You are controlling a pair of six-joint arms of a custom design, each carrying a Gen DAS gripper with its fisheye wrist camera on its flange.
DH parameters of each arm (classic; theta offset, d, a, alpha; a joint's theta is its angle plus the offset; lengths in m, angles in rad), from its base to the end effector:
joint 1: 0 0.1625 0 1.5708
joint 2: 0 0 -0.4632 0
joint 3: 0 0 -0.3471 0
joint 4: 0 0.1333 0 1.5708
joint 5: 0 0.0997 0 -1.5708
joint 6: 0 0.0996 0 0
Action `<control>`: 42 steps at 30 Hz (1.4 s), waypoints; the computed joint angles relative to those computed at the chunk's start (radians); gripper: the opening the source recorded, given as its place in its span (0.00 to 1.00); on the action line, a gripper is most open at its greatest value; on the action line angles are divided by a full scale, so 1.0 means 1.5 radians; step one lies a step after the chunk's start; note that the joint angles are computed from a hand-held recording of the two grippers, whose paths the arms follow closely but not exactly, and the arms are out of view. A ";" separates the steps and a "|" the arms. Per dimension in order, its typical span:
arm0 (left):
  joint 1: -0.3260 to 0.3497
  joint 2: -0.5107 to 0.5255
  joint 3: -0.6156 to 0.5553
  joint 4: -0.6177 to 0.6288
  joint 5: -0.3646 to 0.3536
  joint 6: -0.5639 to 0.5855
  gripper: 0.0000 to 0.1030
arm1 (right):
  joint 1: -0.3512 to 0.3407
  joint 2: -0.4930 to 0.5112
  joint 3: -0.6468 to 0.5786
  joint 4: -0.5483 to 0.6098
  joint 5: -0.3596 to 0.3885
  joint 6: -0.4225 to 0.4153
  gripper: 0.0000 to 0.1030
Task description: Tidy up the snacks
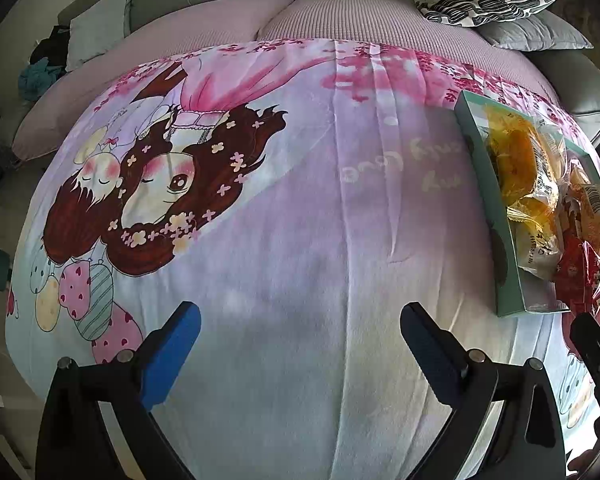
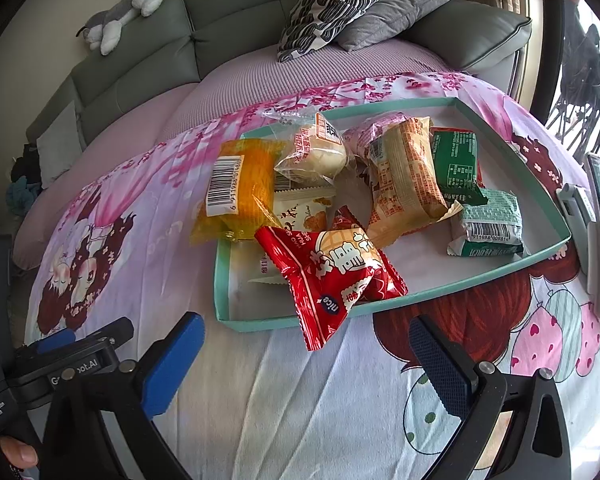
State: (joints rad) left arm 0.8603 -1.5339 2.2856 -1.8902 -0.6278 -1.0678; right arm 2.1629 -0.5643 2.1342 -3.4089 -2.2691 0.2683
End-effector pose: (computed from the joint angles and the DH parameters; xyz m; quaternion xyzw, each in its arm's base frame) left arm -0.0574 -0.3947 0.2935 -0.0588 0.8736 -0.2241 0.4279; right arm 0.3410 -0.3829 0.0160 0.1050 -0.9264 0.2556 0.2557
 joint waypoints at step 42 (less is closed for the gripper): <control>0.001 0.001 -0.006 0.015 0.000 -0.032 0.97 | 0.000 -0.003 0.000 0.013 0.000 0.003 1.00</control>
State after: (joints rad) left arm 0.8614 -1.5317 2.2773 -1.8679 -0.6284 -1.1165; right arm 2.1624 -0.5682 2.1337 -3.3890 -2.2688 0.2724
